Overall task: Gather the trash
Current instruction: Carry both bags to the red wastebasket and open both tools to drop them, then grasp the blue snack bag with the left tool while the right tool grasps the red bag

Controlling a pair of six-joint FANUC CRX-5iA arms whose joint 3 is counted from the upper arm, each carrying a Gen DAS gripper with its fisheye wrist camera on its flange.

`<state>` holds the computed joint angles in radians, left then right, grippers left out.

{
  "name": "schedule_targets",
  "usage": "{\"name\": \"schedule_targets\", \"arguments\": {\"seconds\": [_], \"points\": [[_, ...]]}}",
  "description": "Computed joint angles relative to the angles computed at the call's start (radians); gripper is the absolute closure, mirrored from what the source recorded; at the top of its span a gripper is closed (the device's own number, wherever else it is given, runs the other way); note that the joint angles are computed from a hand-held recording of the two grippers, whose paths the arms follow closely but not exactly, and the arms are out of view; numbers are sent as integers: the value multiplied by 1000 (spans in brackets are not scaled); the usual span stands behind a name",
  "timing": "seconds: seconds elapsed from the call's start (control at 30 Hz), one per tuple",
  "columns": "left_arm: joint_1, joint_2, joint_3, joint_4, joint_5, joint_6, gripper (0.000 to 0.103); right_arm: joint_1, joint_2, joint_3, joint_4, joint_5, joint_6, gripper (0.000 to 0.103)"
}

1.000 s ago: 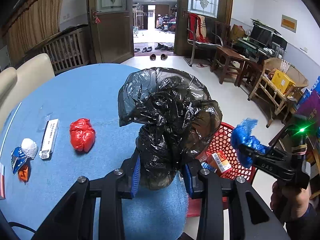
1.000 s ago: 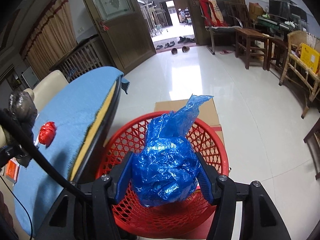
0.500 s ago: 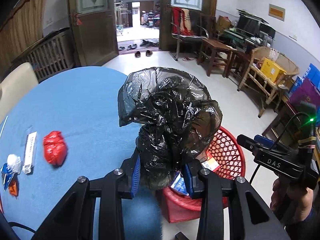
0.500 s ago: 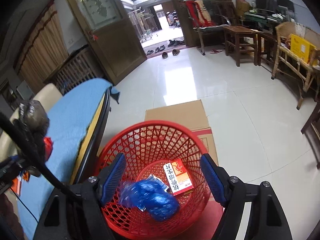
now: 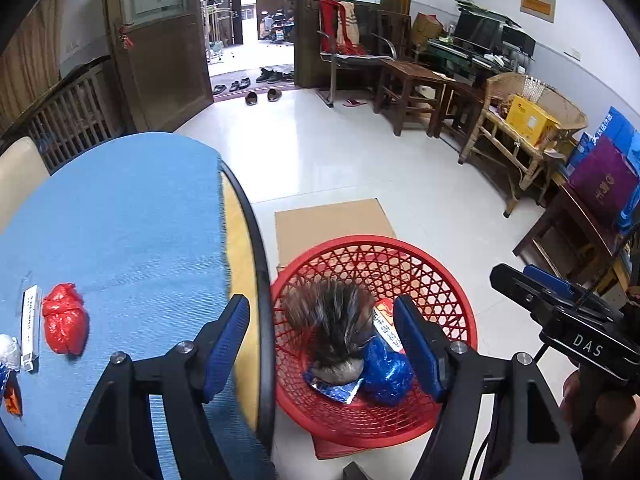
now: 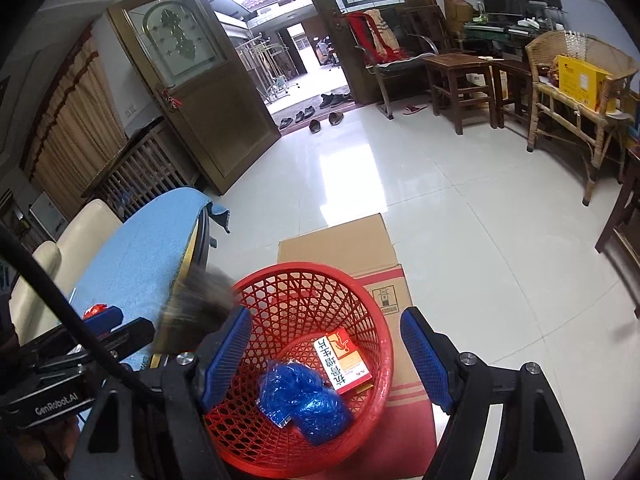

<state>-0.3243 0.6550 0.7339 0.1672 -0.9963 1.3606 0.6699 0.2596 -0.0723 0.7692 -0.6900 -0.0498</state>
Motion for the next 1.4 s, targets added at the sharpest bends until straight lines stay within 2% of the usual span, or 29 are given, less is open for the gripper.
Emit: {"name": "schedule_targets", "arguments": {"seconds": [0.2, 0.4, 0.63, 0.8, 1.07, 1.17, 1.23, 1.4], "points": [[56, -90, -126, 3, 81, 29, 27, 12, 18, 31, -18, -8, 26, 24], [134, -197, -282, -47, 149, 111, 25, 37, 65, 111, -65, -16, 116, 24], [252, -317, -470, -84, 196, 217, 25, 85, 170, 292, -182, -52, 313, 23], [336, -375, -561, -120, 234, 296, 25, 125, 252, 436, -250, -94, 448, 23], [475, -401, -606, -141, 258, 388, 25, 178, 394, 693, -361, -194, 657, 23], [503, -364, -555, -148, 230, 388, 23, 190, 437, 767, -390, -222, 708, 23], [523, -339, -532, -112, 229, 350, 23, 197, 460, 811, -405, -240, 733, 23], [559, -273, -439, -67, 222, 345, 23, 207, 496, 881, -427, -271, 778, 23]]}}
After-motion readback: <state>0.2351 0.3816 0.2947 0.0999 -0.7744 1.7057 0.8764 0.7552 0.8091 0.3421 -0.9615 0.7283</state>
